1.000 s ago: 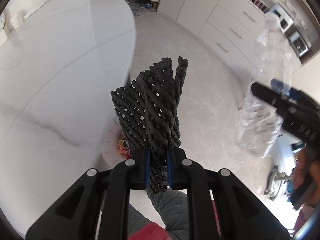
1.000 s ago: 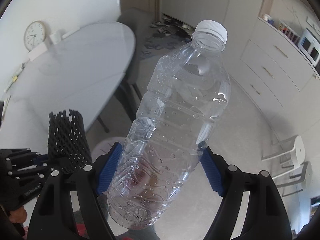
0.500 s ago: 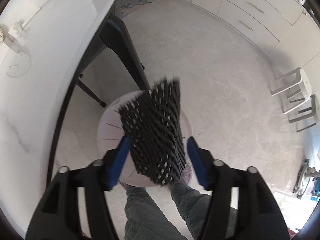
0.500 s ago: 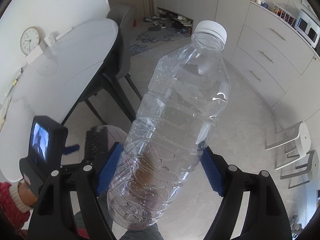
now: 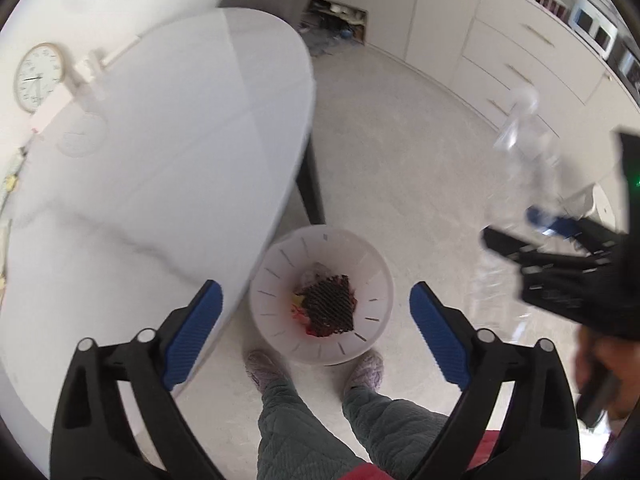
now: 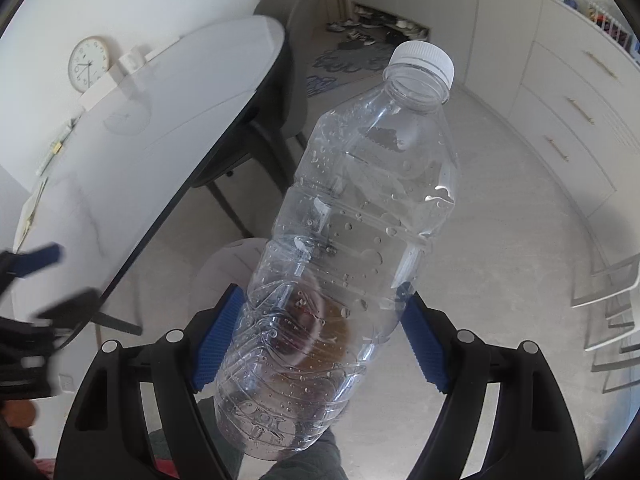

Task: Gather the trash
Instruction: 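Lower the water bottle into the wastebasket and open the right tool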

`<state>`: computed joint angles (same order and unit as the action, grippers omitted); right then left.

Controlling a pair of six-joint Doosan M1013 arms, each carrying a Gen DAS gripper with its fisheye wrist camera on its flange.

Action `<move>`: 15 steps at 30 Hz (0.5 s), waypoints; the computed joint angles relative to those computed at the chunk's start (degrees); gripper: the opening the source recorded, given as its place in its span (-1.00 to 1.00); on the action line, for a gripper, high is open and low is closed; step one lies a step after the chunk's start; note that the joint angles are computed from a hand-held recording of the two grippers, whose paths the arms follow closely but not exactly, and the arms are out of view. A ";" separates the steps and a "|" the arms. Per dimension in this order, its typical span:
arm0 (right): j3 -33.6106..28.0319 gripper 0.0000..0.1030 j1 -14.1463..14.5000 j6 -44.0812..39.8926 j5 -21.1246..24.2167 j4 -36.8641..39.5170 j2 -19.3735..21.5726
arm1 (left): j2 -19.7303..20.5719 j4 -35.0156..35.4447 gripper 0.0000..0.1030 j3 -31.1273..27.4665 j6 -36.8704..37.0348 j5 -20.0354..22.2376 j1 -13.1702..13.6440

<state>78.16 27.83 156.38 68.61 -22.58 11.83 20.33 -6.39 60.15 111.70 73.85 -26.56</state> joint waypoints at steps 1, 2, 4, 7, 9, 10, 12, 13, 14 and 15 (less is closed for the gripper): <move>0.13 0.52 -0.23 0.01 -1.86 0.84 0.74 | -0.06 0.41 0.78 -0.73 -0.59 0.48 0.54; 0.06 0.53 -0.35 -0.01 -2.75 1.46 1.43 | -0.08 1.08 0.78 -1.45 -1.37 1.04 1.00; 0.07 0.53 -0.62 -0.13 -4.74 2.56 2.85 | 0.77 2.65 0.81 -3.60 -3.30 2.32 1.28; 0.24 0.53 -1.14 0.32 -7.26 5.04 5.38 | 1.20 4.67 0.84 -5.20 -5.86 3.31 2.13; 0.11 0.55 -1.53 0.19 -8.06 7.67 7.22 | 1.70 5.06 0.84 -6.53 -6.60 4.21 2.82; 0.13 0.55 -1.59 0.06 -8.04 8.64 7.91 | 2.13 5.20 0.84 -7.31 -6.64 4.89 3.07; -0.38 0.60 -1.62 -1.25 -7.13 11.13 9.47 | 2.28 6.06 0.84 -7.28 -6.27 5.02 3.33; -1.12 0.67 -1.63 -2.18 -6.05 12.74 10.45 | 2.36 6.15 0.84 -7.49 -5.55 4.98 3.58; -1.51 0.67 -1.46 -2.05 -5.26 13.21 10.94 | 2.35 6.22 0.84 -7.53 -5.23 4.79 3.60; -1.85 0.70 -1.31 -1.69 -4.73 13.27 11.18 | 2.70 6.15 0.84 -8.18 -4.67 4.91 3.75</move>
<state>76.30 26.52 154.69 63.88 -9.31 23.01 23.03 -0.24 51.96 107.03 78.76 -22.81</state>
